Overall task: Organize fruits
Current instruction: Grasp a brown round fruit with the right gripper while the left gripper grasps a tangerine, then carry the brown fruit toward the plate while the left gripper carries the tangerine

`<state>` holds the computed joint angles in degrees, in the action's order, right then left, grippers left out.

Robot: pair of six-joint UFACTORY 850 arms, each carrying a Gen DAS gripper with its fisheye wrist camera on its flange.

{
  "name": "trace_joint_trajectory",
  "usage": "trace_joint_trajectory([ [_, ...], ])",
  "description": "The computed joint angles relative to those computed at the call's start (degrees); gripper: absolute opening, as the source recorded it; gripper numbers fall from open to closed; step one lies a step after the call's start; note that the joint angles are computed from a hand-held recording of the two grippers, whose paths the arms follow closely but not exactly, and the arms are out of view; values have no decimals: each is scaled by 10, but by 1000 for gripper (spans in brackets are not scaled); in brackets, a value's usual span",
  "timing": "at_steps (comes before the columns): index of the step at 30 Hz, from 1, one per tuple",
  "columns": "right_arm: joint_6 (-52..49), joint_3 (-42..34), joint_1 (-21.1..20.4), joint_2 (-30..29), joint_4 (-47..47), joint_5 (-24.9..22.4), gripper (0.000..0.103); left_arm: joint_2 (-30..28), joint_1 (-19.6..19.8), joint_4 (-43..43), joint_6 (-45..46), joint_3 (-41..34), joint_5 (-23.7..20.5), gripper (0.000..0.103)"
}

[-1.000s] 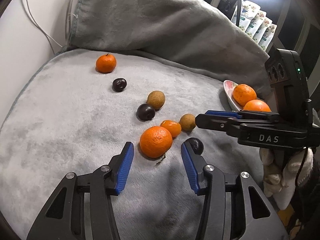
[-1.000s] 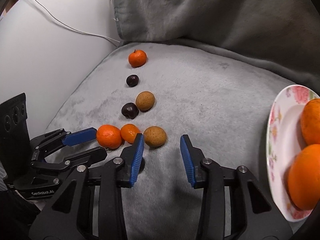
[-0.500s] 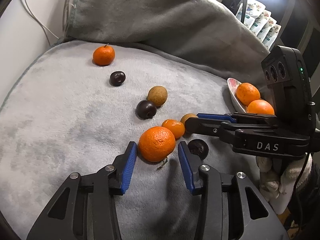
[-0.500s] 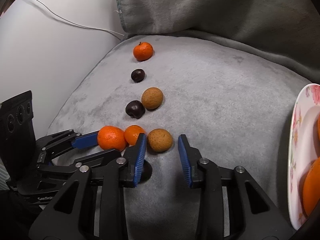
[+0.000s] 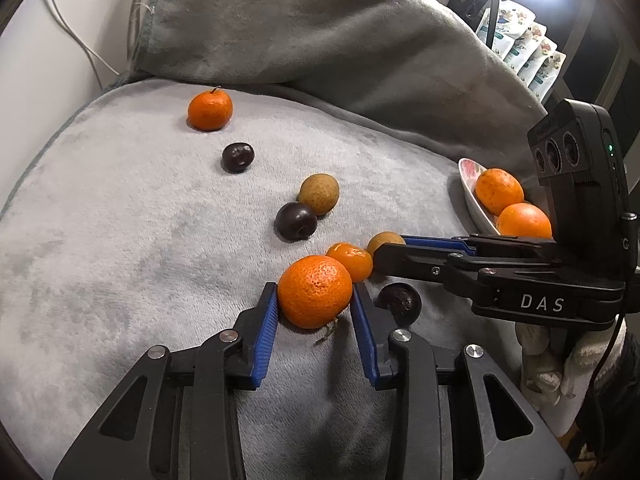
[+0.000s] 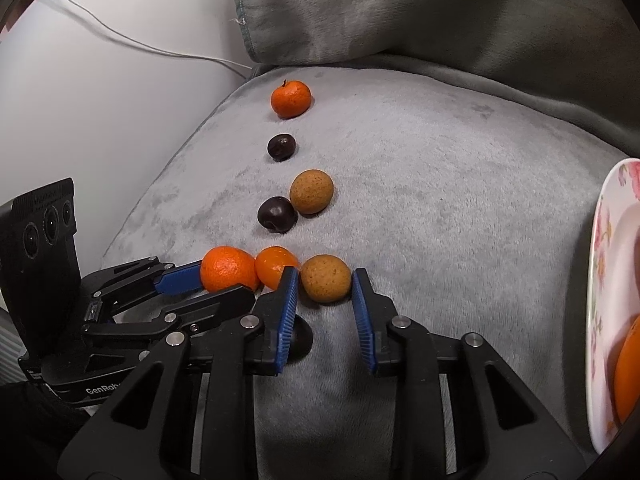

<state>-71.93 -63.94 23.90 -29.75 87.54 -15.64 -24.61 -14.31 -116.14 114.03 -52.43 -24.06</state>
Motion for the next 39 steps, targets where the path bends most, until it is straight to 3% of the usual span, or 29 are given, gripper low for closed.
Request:
trace_joint_trajectory([
  [9,-118,41,-6,42,132,7,29,13,1,-18,16,9,-10,34],
  [18,-306,117,-23,122,333,18,29,25,-9,-38,31,12,-30,34],
  [33,-622,241,-74,259,686,28,29,20,-52,-46,37,-7,-59,34],
  [39,-675,272,-100,291,748,25,29,15,-73,-40,39,-27,-55,34],
])
